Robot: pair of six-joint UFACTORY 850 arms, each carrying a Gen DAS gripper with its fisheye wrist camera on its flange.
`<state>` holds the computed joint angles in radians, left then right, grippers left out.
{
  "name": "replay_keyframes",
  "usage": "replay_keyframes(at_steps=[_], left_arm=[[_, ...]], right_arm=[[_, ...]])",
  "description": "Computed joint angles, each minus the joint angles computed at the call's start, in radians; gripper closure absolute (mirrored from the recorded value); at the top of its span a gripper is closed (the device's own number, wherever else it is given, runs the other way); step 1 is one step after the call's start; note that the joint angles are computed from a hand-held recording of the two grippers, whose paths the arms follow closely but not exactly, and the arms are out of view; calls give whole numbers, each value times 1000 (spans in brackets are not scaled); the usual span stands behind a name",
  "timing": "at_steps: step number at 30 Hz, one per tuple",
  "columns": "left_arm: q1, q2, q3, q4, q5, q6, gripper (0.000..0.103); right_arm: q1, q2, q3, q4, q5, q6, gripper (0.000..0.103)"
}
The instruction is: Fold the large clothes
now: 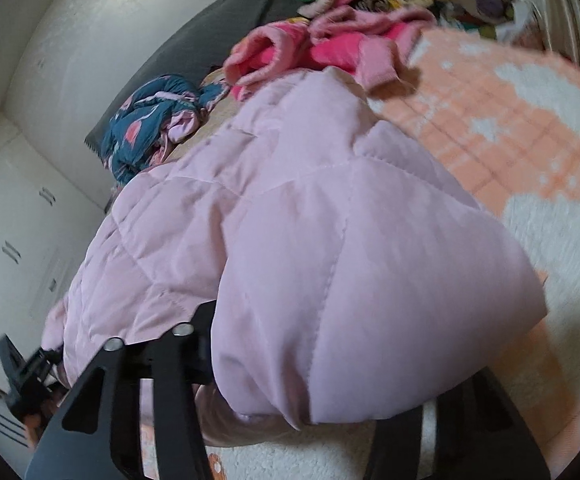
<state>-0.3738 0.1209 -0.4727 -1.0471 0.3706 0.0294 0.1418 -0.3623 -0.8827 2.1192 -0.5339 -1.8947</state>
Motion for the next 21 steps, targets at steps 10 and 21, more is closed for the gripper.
replay_keyframes(at_steps=[10,21], left_arm=[[-62,94,-1,-324,64,372,74],[-252,237,46,-623,251,643,75]], right_arm=[[58,139,65,114,103,-272,70],[69,331,229,167,92,-421,72]])
